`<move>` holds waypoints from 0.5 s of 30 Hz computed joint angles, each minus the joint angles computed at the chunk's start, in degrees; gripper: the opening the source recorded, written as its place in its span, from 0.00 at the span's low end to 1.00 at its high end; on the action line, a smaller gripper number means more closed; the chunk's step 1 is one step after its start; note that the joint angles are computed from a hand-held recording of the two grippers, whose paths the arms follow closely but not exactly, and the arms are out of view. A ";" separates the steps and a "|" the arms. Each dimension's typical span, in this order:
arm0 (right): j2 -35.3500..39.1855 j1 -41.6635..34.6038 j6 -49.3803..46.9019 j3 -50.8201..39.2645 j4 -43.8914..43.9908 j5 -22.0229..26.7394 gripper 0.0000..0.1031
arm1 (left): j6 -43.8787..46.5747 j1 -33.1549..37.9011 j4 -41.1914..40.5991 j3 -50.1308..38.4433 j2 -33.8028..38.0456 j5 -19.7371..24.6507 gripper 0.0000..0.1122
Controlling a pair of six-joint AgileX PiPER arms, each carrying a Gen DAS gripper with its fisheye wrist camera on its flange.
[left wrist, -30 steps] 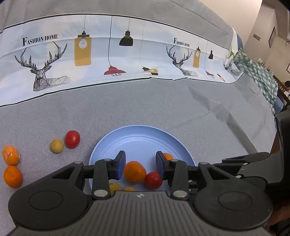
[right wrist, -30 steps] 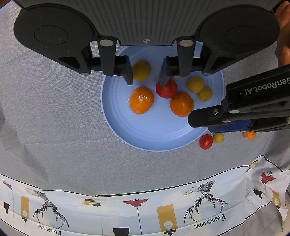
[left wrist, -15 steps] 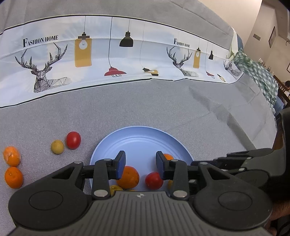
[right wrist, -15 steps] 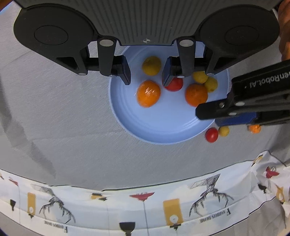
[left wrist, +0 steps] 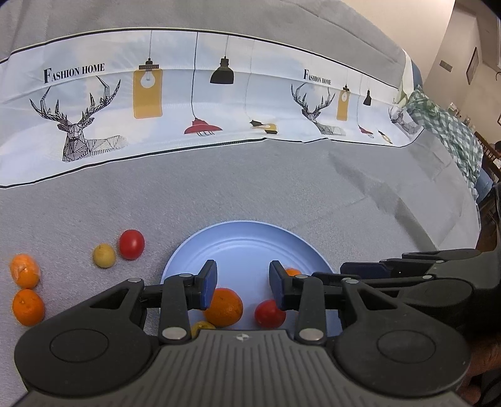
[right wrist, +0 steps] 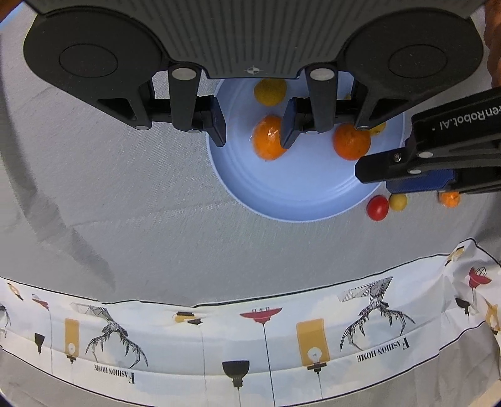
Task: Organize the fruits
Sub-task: 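Open the right tool over the plate while the left tool releases its mandarin, then move both open tools back to the remaining fruit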
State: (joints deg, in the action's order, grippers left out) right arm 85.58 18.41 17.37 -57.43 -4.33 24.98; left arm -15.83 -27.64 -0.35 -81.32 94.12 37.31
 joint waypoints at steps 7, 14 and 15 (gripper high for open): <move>-0.11 -0.32 0.39 0.12 1.03 -1.27 0.38 | -0.17 0.22 0.13 -0.15 -0.08 0.07 0.36; -0.52 -0.45 0.83 0.46 1.42 -2.35 0.37 | -1.05 0.15 0.91 0.30 -0.61 -0.33 0.36; -0.59 -0.43 0.97 0.52 1.36 -2.57 0.37 | -1.10 0.21 0.98 0.34 -0.68 -0.34 0.36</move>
